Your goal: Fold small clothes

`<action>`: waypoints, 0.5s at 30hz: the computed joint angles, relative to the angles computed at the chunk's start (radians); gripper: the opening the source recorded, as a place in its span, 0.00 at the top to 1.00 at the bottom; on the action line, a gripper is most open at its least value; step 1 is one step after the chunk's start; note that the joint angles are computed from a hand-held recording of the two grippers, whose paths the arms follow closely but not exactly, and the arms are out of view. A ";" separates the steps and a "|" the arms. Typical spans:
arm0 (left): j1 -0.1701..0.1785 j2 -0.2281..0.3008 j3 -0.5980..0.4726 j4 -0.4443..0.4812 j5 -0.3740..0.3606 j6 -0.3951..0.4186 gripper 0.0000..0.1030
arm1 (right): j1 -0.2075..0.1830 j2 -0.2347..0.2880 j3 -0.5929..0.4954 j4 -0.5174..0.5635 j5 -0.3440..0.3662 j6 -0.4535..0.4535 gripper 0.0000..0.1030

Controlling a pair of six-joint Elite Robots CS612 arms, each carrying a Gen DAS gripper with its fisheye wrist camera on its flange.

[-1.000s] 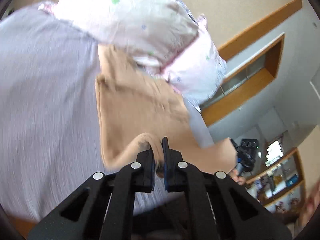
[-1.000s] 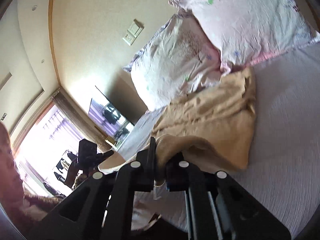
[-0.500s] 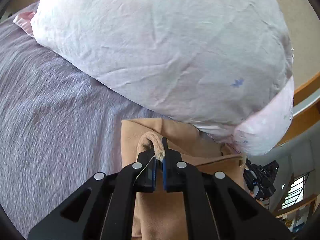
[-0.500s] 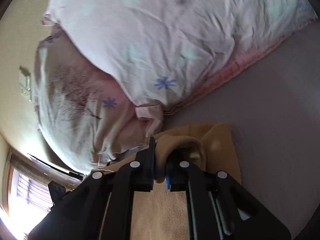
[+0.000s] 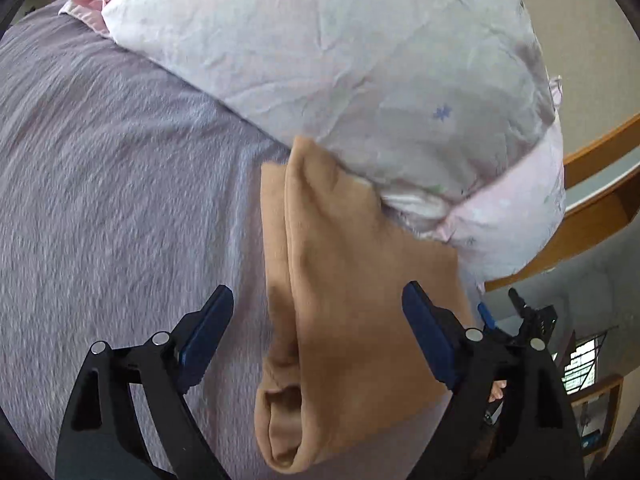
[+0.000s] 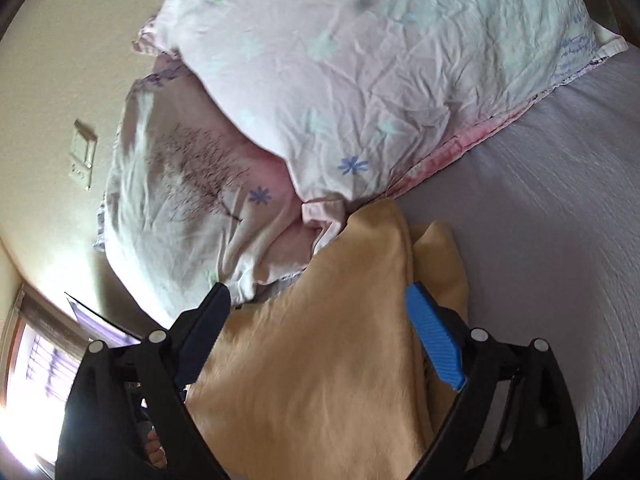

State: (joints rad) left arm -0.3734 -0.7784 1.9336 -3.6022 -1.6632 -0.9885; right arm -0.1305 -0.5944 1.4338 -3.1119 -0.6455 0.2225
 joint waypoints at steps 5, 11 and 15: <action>-0.031 0.009 -0.002 0.033 0.014 0.015 0.22 | -0.016 0.003 0.047 -0.151 0.026 0.030 0.11; -0.027 0.034 -0.038 0.010 -0.025 -0.096 0.80 | -0.042 0.049 0.026 -0.305 0.075 0.232 0.11; -0.044 0.019 -0.091 -0.023 -0.023 -0.079 0.81 | -0.053 0.055 0.028 -0.412 0.054 0.289 0.11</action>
State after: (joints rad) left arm -0.4177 -0.7591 1.8431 -3.6250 -1.6867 -1.0675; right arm -0.1833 -0.5394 1.4622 -3.5235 -0.5919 0.5119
